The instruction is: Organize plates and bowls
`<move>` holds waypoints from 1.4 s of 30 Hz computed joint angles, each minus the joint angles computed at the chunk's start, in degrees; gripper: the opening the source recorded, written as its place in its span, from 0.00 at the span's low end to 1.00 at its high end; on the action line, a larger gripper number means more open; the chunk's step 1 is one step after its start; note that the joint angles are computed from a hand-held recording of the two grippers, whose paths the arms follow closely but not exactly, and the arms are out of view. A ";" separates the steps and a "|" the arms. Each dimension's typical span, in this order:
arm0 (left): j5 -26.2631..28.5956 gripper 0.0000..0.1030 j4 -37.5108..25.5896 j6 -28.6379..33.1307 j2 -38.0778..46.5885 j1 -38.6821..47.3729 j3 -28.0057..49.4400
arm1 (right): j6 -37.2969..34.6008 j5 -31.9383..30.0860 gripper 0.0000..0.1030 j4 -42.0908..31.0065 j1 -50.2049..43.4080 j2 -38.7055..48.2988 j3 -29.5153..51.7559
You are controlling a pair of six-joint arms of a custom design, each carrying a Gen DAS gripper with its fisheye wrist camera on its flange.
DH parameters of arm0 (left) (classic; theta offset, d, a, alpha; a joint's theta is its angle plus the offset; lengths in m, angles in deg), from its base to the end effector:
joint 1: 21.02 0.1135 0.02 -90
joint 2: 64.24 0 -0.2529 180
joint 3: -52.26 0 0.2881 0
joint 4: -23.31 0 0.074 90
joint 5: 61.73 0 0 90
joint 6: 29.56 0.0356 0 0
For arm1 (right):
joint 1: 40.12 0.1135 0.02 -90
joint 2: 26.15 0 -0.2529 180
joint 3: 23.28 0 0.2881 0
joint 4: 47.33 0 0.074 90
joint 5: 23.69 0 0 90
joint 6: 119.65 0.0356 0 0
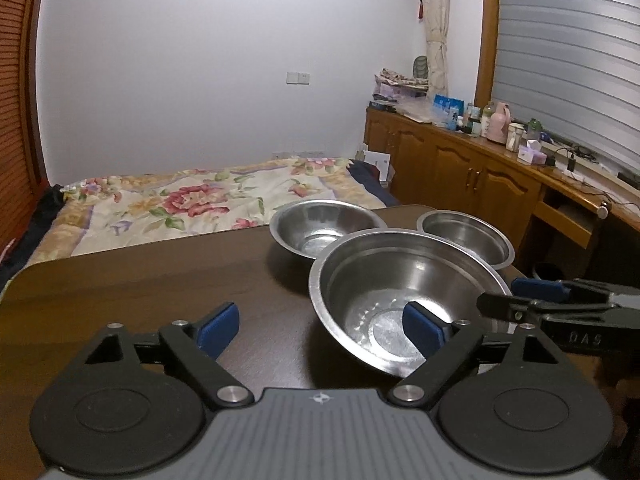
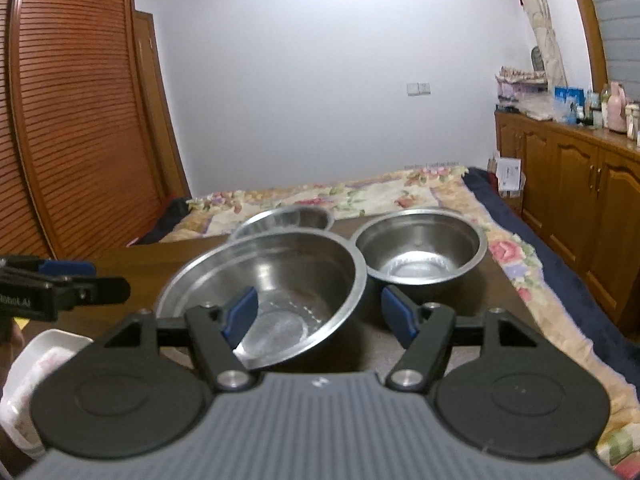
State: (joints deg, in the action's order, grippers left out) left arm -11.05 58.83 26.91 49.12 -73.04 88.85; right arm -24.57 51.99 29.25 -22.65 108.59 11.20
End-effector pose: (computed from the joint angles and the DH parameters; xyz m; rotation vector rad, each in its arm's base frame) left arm 0.1794 -0.1931 -0.0017 0.0018 2.1075 -0.0946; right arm 0.2321 0.0823 -0.0339 -0.3787 1.9691 0.5015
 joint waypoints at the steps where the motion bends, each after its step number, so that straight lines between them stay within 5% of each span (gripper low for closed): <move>1: 1.09 0.81 0.57 0.28 0.65 0.78 0.43 | 0.17 -0.13 0.67 -0.92 0.06 0.09 0.54; 5: 3.25 0.58 -1.41 -1.39 2.37 2.75 2.88 | 0.38 -0.34 0.67 -4.49 0.53 -0.66 1.83; 9: 5.24 0.49 -3.08 -2.06 3.59 4.24 4.87 | 2.81 -1.21 0.64 -9.20 0.12 -2.48 3.27; 18: 10.14 0.21 -4.30 -3.62 4.22 6.07 5.98 | 3.15 -1.49 0.40 -14.44 -0.22 -3.36 5.33; 20: 9.43 0.20 -5.10 -3.74 3.61 5.45 5.79 | 3.08 -2.69 0.26 -14.78 -0.97 -2.96 5.56; 22: 9.10 0.20 -5.81 -4.22 2.90 5.03 5.50 | 4.09 -6.35 0.23 -15.72 -2.80 -2.83 6.07; 42: 1.49 0.21 -13.78 -10.97 -4.19 -6.10 0.89 | 6.01 -13.46 0.22 -6.88 -6.02 -2.58 -1.84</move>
State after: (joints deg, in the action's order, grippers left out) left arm -9.56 45.04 15.94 44.92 -79.14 89.74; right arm -18.56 38.53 22.37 -28.67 106.01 9.36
